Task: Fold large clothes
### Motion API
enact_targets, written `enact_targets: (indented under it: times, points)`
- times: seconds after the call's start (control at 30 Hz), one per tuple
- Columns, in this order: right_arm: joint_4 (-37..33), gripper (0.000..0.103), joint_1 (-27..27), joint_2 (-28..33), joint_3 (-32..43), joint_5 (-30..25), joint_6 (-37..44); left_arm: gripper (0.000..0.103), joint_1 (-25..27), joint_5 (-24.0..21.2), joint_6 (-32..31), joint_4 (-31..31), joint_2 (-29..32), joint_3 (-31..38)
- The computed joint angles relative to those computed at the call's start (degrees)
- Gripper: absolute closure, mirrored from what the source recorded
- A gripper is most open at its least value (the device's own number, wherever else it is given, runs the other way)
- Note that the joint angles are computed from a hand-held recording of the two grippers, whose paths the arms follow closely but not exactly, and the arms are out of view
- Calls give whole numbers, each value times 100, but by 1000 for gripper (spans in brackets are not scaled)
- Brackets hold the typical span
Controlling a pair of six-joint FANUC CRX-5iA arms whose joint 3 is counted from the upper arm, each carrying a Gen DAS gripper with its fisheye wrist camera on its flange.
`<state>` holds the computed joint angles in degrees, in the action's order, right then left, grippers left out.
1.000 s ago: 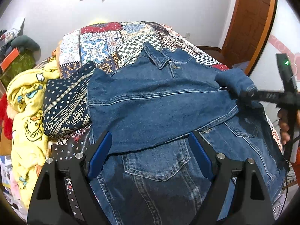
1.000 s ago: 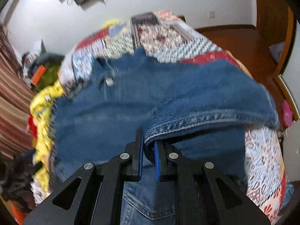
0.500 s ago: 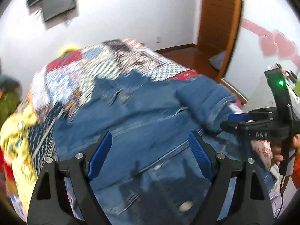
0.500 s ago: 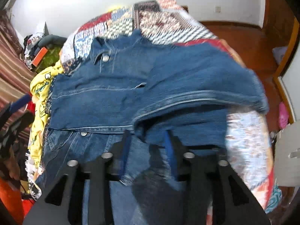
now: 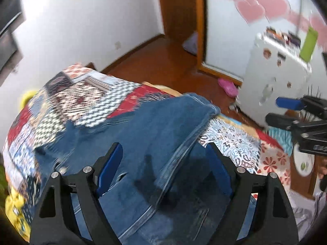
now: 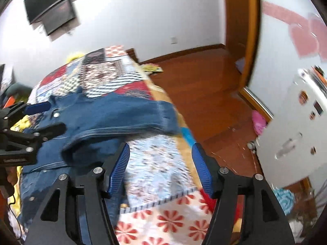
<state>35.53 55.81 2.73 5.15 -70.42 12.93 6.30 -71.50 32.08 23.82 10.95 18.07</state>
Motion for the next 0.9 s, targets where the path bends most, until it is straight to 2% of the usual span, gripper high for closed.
enact_targets:
  times: [0.13,0.23,0.33,0.37,0.4,0.5,0.73,0.9]
  points:
    - [-255,44,-73,-43,-120,95,-188,28,-391,39,194,-675,284,160]
    - [-525,44,-145,-30,-170,317,-177,38,-485,-26,461,-979,548,345]
    - [-750,44,-214,3,-174,542,-86,53,-386,-163,486,-706,667,374]
    - [-808,44,-237,-19,-215,641,-77,59,-308,-307,463,-482,732,413]
    - [-889,44,-272,-1,-206,757,-35,70,-230,-487,489,-296,811,508]
    - [-1064,44,-367,163,-16,934,293,84,-46,-863,649,113,956,722]
    - [-1675,44,-575,790,775,823,1313,90,517,-634,659,739,592,501]
    - [-1879,42,-511,839,732,807,1568,90,933,-341,476,407,213,96]
